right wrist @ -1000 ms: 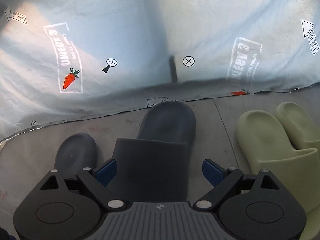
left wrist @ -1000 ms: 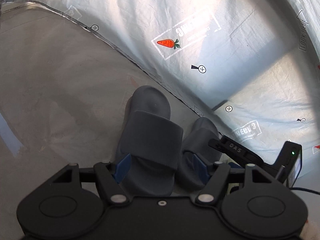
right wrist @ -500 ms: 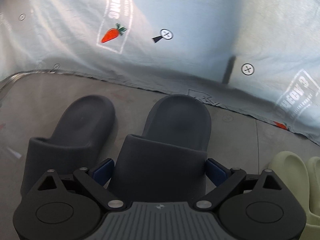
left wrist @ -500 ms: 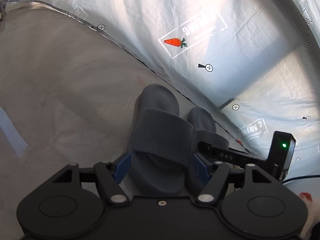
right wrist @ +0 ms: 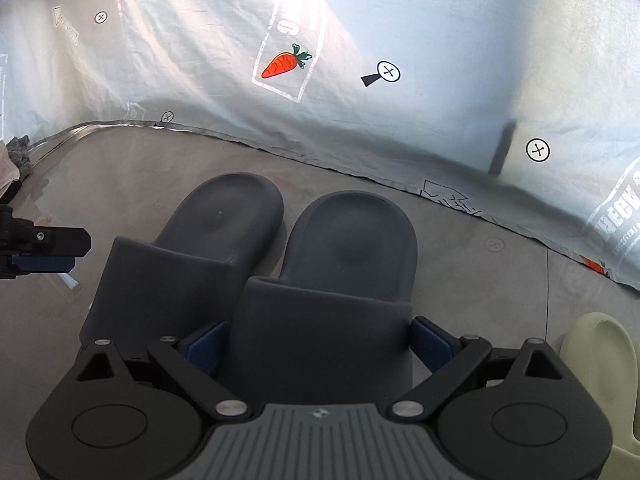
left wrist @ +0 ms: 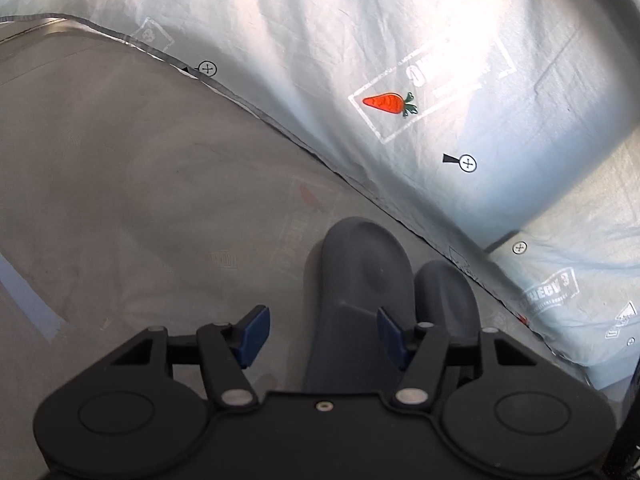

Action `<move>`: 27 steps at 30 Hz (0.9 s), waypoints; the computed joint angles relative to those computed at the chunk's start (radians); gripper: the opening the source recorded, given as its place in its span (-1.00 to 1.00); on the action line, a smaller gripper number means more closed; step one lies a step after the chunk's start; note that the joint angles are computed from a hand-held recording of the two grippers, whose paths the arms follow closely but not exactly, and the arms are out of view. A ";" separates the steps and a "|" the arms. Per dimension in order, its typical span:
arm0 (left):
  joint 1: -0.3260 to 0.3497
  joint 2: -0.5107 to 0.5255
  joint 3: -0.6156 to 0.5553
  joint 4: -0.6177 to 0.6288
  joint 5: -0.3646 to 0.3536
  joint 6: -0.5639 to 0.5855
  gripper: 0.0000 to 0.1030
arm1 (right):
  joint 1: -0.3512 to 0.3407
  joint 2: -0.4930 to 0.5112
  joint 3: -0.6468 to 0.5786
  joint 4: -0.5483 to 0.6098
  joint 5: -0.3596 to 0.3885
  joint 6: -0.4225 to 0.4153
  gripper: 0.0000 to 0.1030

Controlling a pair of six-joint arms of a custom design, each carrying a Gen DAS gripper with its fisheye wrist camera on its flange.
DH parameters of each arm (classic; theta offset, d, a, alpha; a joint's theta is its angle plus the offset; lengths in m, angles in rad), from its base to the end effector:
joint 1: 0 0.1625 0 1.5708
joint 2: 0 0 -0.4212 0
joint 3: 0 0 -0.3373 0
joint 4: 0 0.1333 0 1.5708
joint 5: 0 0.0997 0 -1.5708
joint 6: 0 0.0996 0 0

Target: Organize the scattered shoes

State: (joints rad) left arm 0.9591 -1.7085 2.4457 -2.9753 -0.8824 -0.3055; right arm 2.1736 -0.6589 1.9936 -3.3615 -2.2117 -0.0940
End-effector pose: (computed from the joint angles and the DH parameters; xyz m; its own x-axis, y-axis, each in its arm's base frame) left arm -0.0216 -0.3731 0.3543 -0.9540 -0.0774 -0.2898 0.1721 0.6499 -0.7403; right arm 0.3650 -0.4002 0.0647 -0.7582 -0.3059 0.5758 -0.5828 0.7140 -0.3880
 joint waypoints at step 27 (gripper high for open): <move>-0.235 -0.446 0.108 0.507 0.109 -0.369 0.22 | 0.172 0.014 -0.060 0.113 -0.158 0.273 0.66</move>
State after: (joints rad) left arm 0.7240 -2.1548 2.5534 -2.4688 -0.7730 -0.6748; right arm 2.3452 -0.6445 1.9332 -3.2487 -2.3701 0.1793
